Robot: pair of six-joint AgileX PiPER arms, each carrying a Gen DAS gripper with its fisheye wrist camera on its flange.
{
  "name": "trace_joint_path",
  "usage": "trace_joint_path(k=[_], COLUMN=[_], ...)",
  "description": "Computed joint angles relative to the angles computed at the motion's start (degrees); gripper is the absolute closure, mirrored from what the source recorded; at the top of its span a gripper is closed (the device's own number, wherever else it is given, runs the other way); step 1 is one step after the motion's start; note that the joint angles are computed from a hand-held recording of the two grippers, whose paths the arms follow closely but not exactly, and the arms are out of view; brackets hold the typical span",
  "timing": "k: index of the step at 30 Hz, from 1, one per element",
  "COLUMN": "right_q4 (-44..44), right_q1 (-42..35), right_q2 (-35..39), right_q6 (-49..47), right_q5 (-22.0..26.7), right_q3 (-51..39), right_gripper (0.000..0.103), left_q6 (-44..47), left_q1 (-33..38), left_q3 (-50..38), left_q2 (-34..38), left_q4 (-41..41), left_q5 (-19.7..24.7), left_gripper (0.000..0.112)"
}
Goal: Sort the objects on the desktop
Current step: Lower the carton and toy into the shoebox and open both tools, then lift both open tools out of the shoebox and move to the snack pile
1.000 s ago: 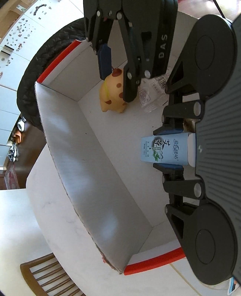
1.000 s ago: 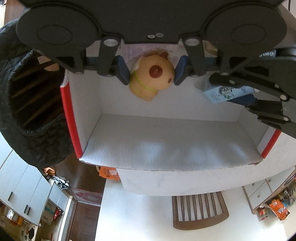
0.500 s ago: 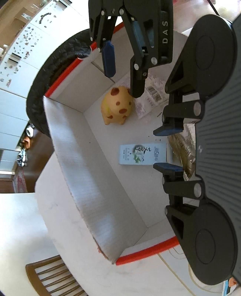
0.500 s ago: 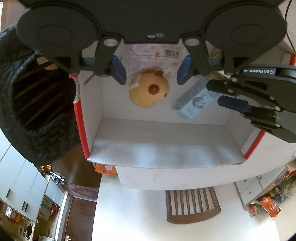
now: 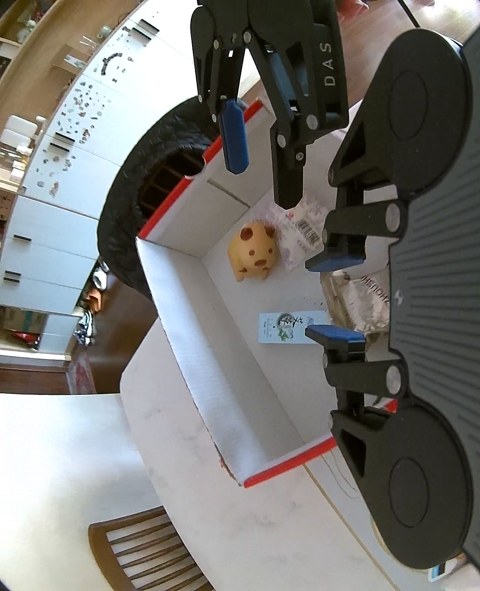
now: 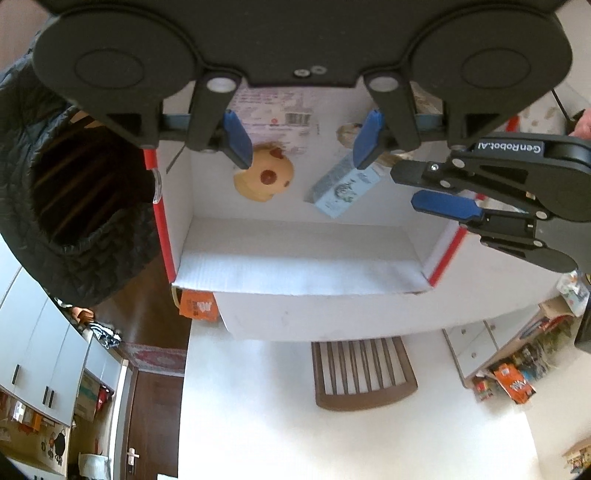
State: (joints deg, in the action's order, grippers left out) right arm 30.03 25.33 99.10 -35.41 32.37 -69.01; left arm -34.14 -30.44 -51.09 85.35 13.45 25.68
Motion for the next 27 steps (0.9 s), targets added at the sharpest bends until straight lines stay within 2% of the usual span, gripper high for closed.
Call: trace_joint_path(k=[7, 9, 10, 15, 21, 27], right_q4=[1.3, 1.4, 1.2, 0.3, -2.7, -11.9], right_q1=[1.5, 2.2, 2.7, 5.0, 8.7, 14.8], right_q2=[-5.3, -6.9, -7.7, -11.7, -16.1, -19.1], right_q6=[0.9, 0.8, 1.1, 2.9, 8.0, 20.0], right_q5=[-1.5, -2.3, -2.8, -4.8, -7.9, -11.9], right_q3=[4.6, 6.0, 6.7, 10.0, 13.4, 16.7], right_gripper=[0.040, 0.039, 0.038, 0.032, 0.024, 0.019], left_q6=[-5.2, -8.0, -10.8, -17.1, -23.8, -28.6], left_q1=[-3.0, -4.1, -5.0, -8.1, -12.4, -16.7], left_q3=[4.1, 5.7, 6.6, 9.6, 13.7, 17.1], left_q2=[-6.6, -8.9, -10.2, -15.2, -22.6, -30.5], left_q4=[4.2, 6.2, 8.6, 14.7, 20.5, 24.6], left_q5=[0.3, 0.4, 0.6, 2.0, 6.1, 11.4], left_gripper=[0.080, 0.057, 0.054, 0.054, 0.050, 0.045])
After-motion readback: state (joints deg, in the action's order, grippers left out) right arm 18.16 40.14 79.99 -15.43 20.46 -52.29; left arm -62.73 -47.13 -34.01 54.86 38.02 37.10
